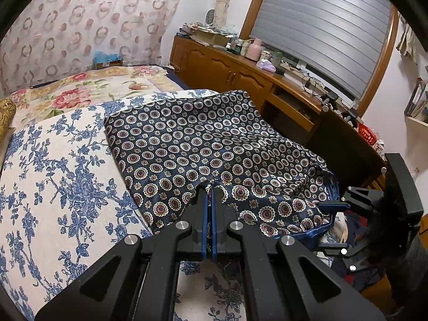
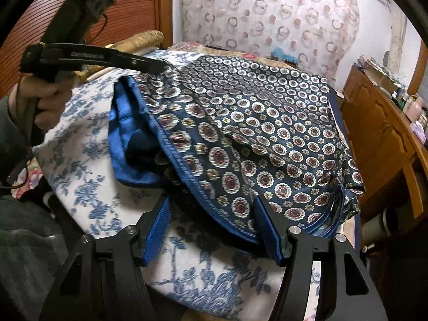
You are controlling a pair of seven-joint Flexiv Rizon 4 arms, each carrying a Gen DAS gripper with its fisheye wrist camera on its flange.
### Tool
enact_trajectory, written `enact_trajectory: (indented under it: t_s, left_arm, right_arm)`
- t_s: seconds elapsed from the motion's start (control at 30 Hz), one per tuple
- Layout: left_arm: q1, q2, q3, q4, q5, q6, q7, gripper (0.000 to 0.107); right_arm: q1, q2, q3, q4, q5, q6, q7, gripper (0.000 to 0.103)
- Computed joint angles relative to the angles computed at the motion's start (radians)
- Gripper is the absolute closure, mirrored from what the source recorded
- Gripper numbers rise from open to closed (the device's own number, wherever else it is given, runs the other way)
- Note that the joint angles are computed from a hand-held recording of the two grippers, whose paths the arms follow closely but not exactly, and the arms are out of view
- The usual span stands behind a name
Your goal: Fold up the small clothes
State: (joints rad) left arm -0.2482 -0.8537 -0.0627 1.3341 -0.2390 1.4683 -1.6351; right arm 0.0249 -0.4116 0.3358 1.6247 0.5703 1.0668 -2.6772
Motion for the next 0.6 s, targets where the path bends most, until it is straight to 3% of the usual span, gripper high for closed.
enact_trajectory:
  t_s: [0.07, 0.43, 0.47, 0.5, 0.57, 0.6]
  left_arm:
    - [0.001, 0.002, 0.001, 0.004, 0.0, 0.003, -0.003, 0.104]
    - [-0.004, 0.006, 0.009, 0.009, 0.004, 0.001, -0.012, 0.104]
    - [-0.007, 0.008, 0.014, 0.011, 0.004, 0.0, -0.016, 0.104]
    - [-0.01, 0.01, 0.018, 0.011, 0.006, -0.003, -0.02, 0.104]
    - [-0.014, 0.016, 0.022, 0.018, 0.012, -0.002, -0.02, 0.104]
    - [-0.023, 0.02, 0.036, 0.018, 0.016, -0.006, -0.027, 0.104]
  right_arm:
    - [0.024, -0.01, -0.016, 0.004, -0.023, 0.047, 0.023, 0.038]
    - [0.011, -0.055, 0.024, -0.019, -0.089, 0.052, 0.036, 0.039]
    - [-0.004, -0.064, 0.033, -0.037, -0.08, 0.026, 0.026, 0.045]
    - [-0.024, -0.075, 0.046, -0.061, -0.064, -0.012, 0.008, 0.066]
    - [-0.021, -0.083, 0.038, -0.075, -0.051, 0.001, 0.001, 0.093]
    - [-0.026, -0.089, 0.039, -0.092, -0.043, -0.022, 0.01, 0.095]
